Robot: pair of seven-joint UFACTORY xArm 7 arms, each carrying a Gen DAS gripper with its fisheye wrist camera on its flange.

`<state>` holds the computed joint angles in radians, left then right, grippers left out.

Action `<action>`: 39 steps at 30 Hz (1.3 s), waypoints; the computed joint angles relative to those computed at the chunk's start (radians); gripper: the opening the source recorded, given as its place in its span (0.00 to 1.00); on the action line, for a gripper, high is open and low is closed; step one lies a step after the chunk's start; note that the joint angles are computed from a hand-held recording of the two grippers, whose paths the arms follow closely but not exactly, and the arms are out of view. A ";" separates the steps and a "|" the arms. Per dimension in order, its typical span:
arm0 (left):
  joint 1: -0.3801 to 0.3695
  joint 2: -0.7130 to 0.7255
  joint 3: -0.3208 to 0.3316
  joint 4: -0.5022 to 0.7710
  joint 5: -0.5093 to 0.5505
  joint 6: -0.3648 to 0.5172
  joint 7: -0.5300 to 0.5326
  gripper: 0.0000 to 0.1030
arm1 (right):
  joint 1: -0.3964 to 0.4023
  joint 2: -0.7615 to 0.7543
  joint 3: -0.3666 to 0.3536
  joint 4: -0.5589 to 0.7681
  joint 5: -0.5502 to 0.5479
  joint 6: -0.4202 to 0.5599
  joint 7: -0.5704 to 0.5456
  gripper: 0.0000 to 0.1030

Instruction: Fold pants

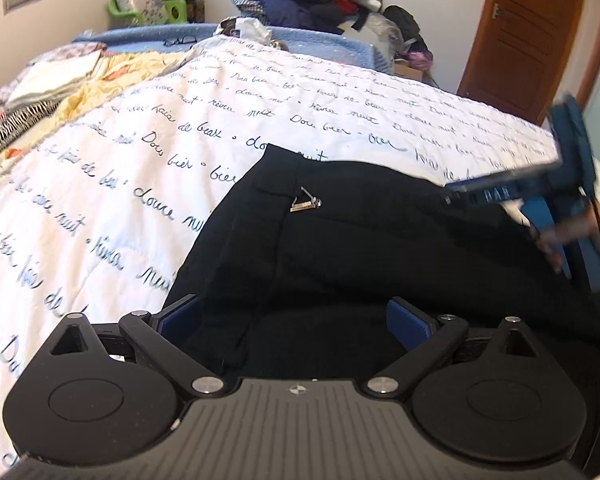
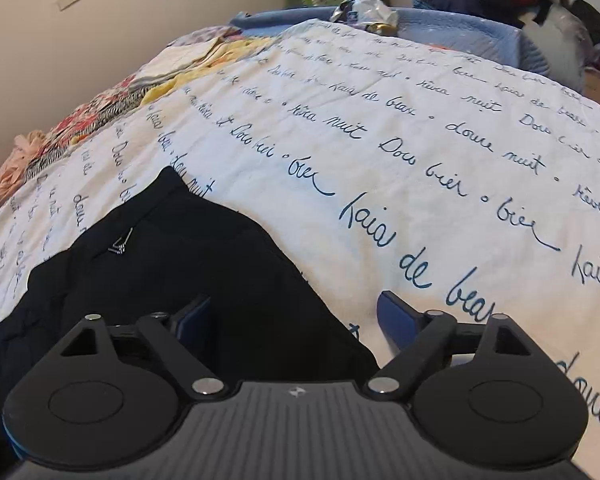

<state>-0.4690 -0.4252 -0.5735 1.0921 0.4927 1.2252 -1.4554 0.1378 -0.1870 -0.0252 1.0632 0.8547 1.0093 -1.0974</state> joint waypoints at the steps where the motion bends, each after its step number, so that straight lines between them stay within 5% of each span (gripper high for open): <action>1: 0.005 0.004 0.012 -0.003 -0.004 -0.016 -0.002 0.96 | -0.001 -0.007 -0.002 -0.004 0.001 0.005 -0.009 0.64; 3: 0.017 0.012 0.028 -0.005 -0.005 -0.038 -0.015 0.96 | -0.004 -0.016 -0.011 0.001 0.003 0.025 -0.017 0.24; 5: 0.029 0.022 0.042 -0.004 -0.001 -0.058 -0.027 0.96 | -0.004 -0.033 -0.012 -0.011 -0.001 0.030 -0.042 0.14; 9: 0.049 0.022 0.068 -0.007 0.005 -0.109 -0.061 0.95 | 0.032 -0.166 0.010 -0.147 0.005 -0.135 -0.138 0.08; 13: 0.077 -0.031 0.097 -0.059 -0.007 -0.234 -0.122 0.95 | 0.134 -0.419 0.043 -0.386 0.017 -0.403 -0.378 0.08; 17: 0.121 -0.077 0.104 -0.114 -0.030 -0.340 -0.183 0.95 | 0.254 -0.663 0.064 -0.596 -0.002 -0.571 -0.536 0.07; 20: 0.164 -0.103 0.103 -0.164 -0.053 -0.433 -0.249 0.95 | 0.321 -0.804 0.076 -0.702 -0.041 -0.613 -0.567 0.07; 23: 0.164 -0.099 0.128 -0.177 -0.124 -0.471 -0.237 0.95 | 0.323 -0.759 0.060 -0.667 -0.056 -0.598 -0.486 0.07; 25: 0.174 -0.106 0.111 -0.176 -0.125 -0.474 -0.227 0.95 | 0.310 -0.630 -0.019 -0.536 -0.090 -0.480 -0.349 0.12; 28: 0.182 -0.111 0.086 -0.156 -0.123 -0.420 -0.199 0.96 | 0.337 -0.398 -0.168 -0.314 -0.047 -0.297 -0.227 0.54; 29: 0.178 -0.111 0.087 -0.154 -0.130 -0.409 -0.188 0.96 | 0.335 -0.311 -0.207 -0.233 -0.031 -0.212 -0.206 0.75; 34: 0.175 -0.116 0.095 -0.158 -0.155 -0.382 -0.153 0.96 | 0.291 0.025 -0.296 0.063 0.075 0.088 -0.138 0.76; 38: 0.185 -0.097 0.092 -0.149 -0.149 -0.361 -0.135 0.96 | 0.227 0.196 -0.293 0.223 0.095 0.300 -0.110 0.75; 39: 0.186 -0.091 0.093 -0.147 -0.148 -0.360 -0.135 0.96 | 0.214 0.219 -0.282 0.237 0.099 0.318 -0.106 0.68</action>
<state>-0.2831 -0.5158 -0.4800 0.9449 0.3445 0.8654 -1.5900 0.3520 0.0316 -0.3067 1.3004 0.9533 1.3273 -1.2033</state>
